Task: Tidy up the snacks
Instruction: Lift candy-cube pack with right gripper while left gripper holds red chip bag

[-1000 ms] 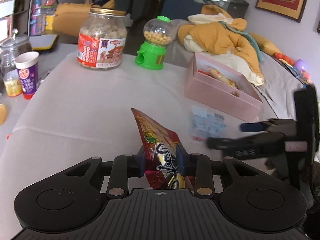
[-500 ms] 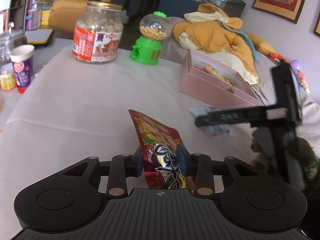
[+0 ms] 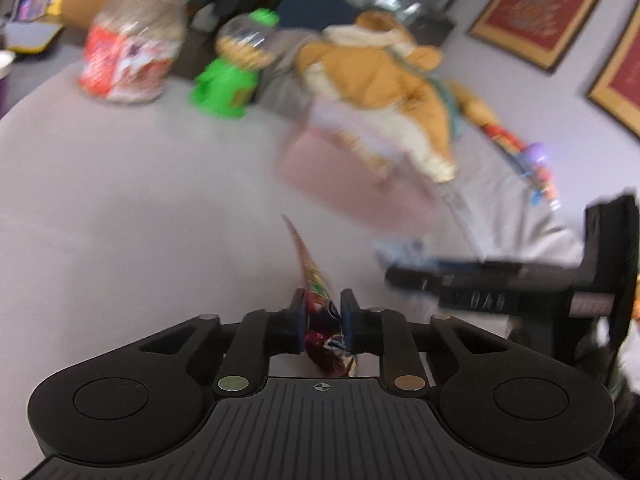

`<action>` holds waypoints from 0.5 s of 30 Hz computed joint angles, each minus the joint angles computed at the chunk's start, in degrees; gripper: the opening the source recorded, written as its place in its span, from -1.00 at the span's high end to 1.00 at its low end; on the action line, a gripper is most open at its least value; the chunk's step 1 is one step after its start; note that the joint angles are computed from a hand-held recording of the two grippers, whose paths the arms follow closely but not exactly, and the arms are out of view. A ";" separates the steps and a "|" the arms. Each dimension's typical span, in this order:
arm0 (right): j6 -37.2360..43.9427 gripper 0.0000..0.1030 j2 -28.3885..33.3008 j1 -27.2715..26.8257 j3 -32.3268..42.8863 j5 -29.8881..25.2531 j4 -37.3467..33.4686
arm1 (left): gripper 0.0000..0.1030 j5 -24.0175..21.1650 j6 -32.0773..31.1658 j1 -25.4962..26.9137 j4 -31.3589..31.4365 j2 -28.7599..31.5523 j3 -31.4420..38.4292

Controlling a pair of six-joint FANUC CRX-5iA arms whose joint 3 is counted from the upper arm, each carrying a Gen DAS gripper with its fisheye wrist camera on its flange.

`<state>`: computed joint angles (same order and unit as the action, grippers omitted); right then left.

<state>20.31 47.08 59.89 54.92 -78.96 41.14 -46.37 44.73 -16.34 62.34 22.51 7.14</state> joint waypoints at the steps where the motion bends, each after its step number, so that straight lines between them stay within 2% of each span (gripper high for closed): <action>1: -2.35 -0.15 -2.86 0.33 -4.93 1.36 1.01 | 0.66 -0.05 -0.88 -0.47 1.48 0.29 0.29; 3: -6.67 -0.15 -7.18 1.00 -12.37 2.57 3.44 | 0.67 -0.77 -1.20 -1.24 2.76 1.30 1.76; 6: -12.49 -0.15 -11.74 1.85 -20.42 3.08 6.61 | 0.68 -0.37 -0.91 -2.23 1.49 1.99 3.28; 11: -19.39 -0.15 -16.75 2.44 -29.35 6.38 6.50 | 0.61 1.34 -1.41 -3.00 -8.80 0.55 4.93; 15: -18.61 -0.15 -15.95 2.12 -29.55 10.16 3.28 | 0.50 -2.68 4.51 -1.82 -16.54 1.88 9.26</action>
